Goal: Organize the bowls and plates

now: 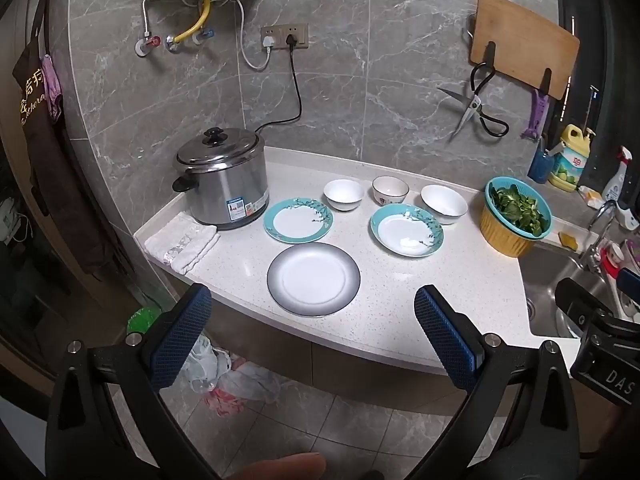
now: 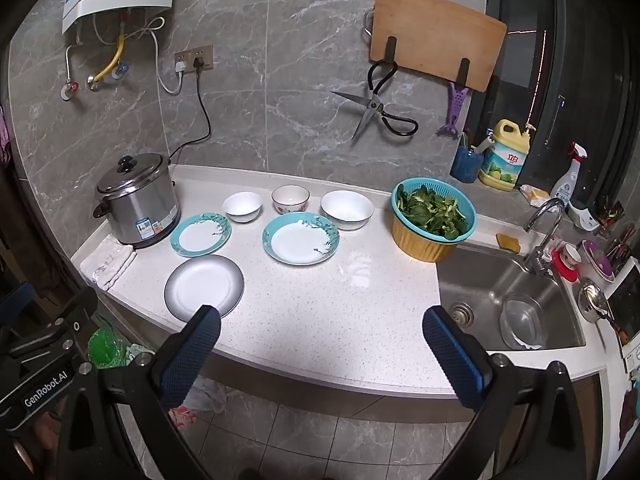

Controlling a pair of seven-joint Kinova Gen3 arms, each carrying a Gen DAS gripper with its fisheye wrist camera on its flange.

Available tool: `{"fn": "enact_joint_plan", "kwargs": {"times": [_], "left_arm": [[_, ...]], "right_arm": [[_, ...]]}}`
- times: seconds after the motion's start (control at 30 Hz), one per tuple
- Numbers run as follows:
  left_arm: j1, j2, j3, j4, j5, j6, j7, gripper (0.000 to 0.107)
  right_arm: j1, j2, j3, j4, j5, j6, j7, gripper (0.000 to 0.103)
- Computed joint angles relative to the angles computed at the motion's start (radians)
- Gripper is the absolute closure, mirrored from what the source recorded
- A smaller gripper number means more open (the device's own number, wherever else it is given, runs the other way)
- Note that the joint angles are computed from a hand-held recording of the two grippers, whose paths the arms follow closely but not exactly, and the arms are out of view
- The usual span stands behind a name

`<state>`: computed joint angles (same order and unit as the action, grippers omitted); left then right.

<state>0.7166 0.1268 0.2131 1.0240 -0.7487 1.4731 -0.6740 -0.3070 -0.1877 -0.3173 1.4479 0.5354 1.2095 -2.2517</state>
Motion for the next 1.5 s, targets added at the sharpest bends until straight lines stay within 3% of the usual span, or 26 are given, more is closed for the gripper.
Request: {"fn": "enact_joint_plan", "kwargs": {"times": [1.5], "left_arm": [[-0.003,0.010,-0.009,0.028,0.008,-0.031,0.016,0.005]], "right_arm": [[-0.003,0.005,0.004,0.018,0.004,-0.012,-0.013,0.000]]}}
